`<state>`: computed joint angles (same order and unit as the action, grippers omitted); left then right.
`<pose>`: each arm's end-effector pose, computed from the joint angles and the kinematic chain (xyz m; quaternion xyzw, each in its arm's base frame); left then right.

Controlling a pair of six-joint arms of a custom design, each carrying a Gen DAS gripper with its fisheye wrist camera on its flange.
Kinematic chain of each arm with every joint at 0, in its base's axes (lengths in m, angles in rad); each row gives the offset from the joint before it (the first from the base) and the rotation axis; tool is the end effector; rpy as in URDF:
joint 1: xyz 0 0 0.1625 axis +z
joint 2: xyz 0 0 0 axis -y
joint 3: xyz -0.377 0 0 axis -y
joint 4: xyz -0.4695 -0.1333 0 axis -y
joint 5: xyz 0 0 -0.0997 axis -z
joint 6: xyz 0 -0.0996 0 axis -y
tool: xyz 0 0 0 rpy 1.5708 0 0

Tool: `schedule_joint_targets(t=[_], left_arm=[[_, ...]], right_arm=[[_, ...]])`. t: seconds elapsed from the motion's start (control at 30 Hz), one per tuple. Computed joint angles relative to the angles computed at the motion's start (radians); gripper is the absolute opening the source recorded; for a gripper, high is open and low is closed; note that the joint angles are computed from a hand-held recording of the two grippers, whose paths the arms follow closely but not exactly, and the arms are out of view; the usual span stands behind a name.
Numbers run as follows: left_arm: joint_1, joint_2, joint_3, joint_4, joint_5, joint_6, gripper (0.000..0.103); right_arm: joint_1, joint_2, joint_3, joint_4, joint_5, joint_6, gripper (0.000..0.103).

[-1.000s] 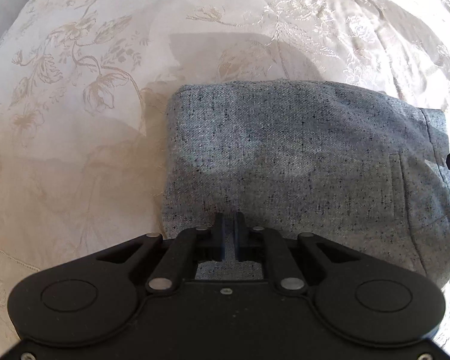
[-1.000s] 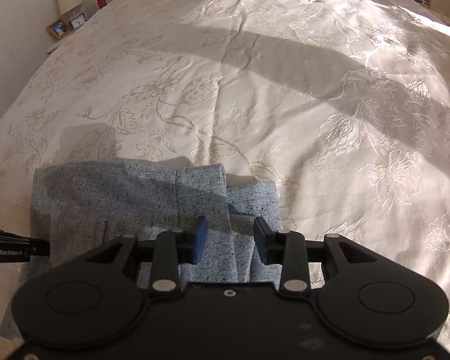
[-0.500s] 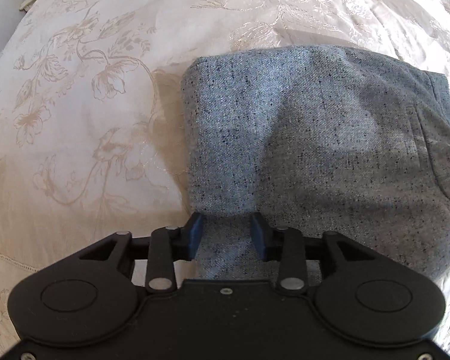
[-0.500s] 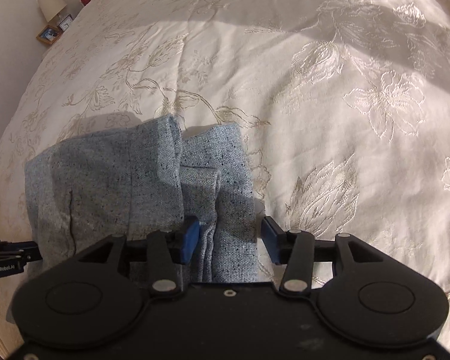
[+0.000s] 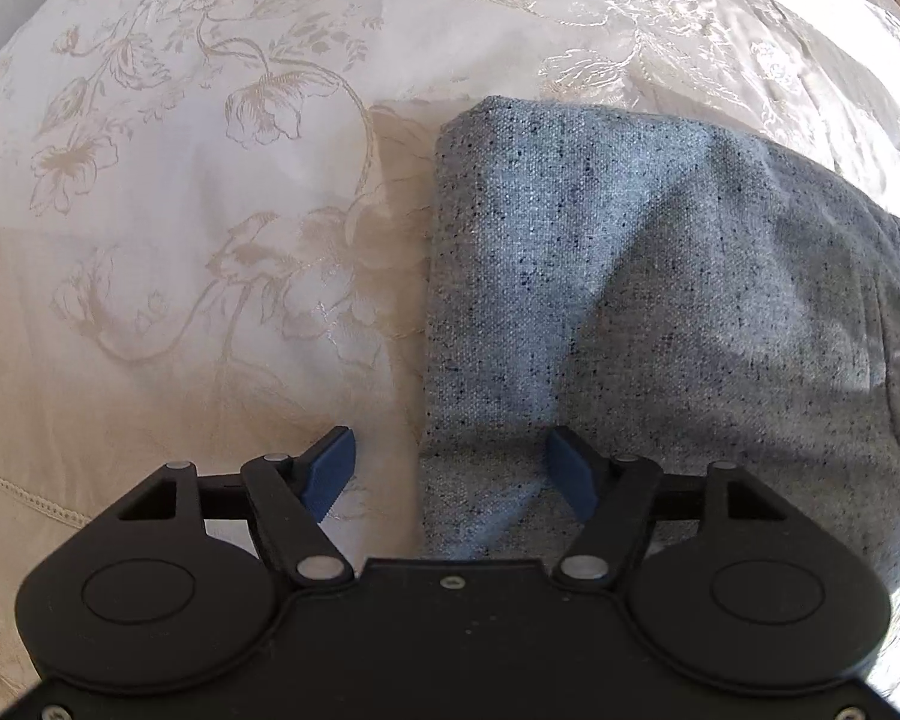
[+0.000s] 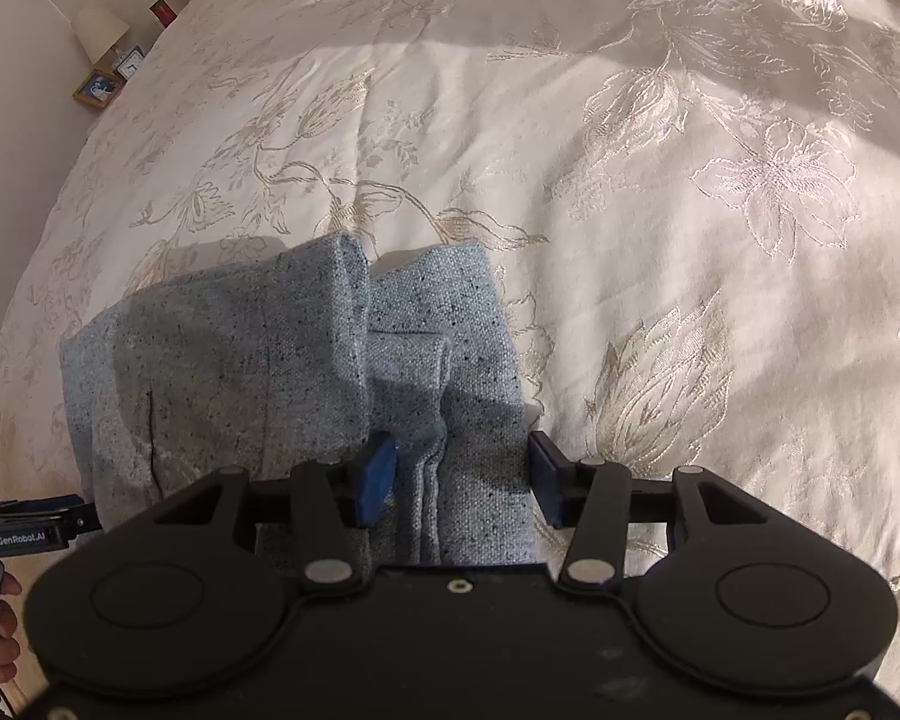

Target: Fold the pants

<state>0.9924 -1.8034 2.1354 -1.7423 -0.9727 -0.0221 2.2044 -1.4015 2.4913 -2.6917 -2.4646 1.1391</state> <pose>-0.0832 -0.4738 0.2791 0.2843 0.9094 -0.0137 0.3032 0.2712 -0.2752 0.0586 -0.2320 -0.8714 0.3437 0.2623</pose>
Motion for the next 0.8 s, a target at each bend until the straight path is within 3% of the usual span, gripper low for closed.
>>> schedule_joint_targets(t=[0.03, 0.07, 0.13, 0.17, 0.27, 0.63, 0.8], left_arm=[[0.010, 0.010, -0.019, 0.009, -0.045, -0.018, 0.040], [0.016, 0.019, -0.035, 0.020, -0.079, -0.037, 0.031], [-0.012, 0.015, -0.034, 0.035, -0.051, -0.069, 0.013], [-0.033, 0.002, -0.022, 0.034, -0.032, -0.063, 0.011], [-0.091, -0.033, 0.004, 0.043, 0.018, -0.062, 0.009], [-0.183, -0.093, 0.012, 0.074, 0.056, -0.131, 0.008], [-0.202, -0.118, 0.023, 0.076, 0.058, -0.167, 0.008]], right_arm=[[0.005, 0.005, -0.003, -0.001, -0.005, -0.002, 0.048], [0.011, 0.011, -0.006, -0.003, -0.008, -0.004, 0.042], [0.030, 0.021, -0.017, 0.010, -0.021, 0.014, 0.030], [0.038, 0.023, -0.022, 0.016, -0.028, 0.019, 0.020], [0.062, 0.022, -0.038, 0.045, -0.046, 0.045, 0.015], [0.126, -0.022, -0.063, 0.160, -0.074, 0.137, 0.012], [0.137, -0.017, -0.071, 0.156, -0.087, 0.141, 0.011]])
